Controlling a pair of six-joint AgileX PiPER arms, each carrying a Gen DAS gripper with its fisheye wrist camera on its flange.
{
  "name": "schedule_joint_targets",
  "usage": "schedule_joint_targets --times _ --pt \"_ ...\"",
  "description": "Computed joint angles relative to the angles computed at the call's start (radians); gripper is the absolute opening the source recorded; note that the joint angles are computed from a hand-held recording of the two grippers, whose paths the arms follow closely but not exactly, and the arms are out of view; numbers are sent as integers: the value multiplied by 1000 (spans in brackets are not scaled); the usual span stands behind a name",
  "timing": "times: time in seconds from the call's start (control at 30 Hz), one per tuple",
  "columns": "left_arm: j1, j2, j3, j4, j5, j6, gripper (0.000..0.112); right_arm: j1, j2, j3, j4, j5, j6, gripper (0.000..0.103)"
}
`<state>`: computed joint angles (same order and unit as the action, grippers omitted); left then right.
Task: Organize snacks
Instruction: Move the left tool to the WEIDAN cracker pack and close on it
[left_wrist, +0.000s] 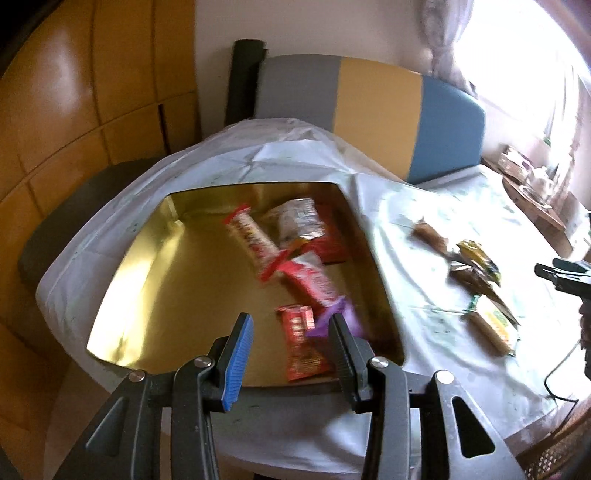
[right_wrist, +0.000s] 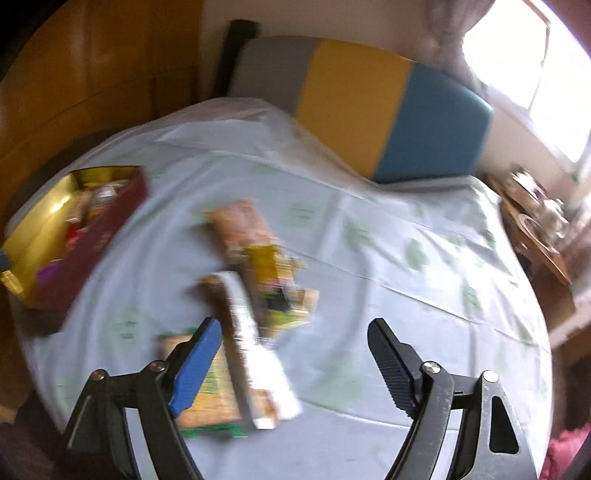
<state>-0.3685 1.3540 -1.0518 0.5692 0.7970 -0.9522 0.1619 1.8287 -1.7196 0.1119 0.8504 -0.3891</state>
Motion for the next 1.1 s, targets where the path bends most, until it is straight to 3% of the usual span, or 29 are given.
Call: schedule_joint_targets --times 0.1,0.2,0.27,0.4,0.5,0.7,0.83,1.1 --pt "-35 25 -36 -23 -15 35 43 -86 47 -10 3 -22 80 83" --pt "-66 75 -87 -77 -23 95 43 -132 143 -138 -69 101 246 83" --pt "-82 110 -121 -128 -35 140 43 -144 173 -186 -93 134 306 83" --pt "-109 189 -199 -262 -52 258 43 -173 212 -262 -62 201 332 83" --pt "-114 274 -277 -395 -38 354 43 -172 212 -262 -55 202 330 83" --pt "-140 474 -496 -514 56 391 43 -170 182 -207 -21 160 298 87" --pt "-133 600 -643 -606 106 388 60 -174 175 -202 -1 162 288 87" --pt "-172 830 -983 -549 264 246 64 -186 165 -203 43 160 270 88"
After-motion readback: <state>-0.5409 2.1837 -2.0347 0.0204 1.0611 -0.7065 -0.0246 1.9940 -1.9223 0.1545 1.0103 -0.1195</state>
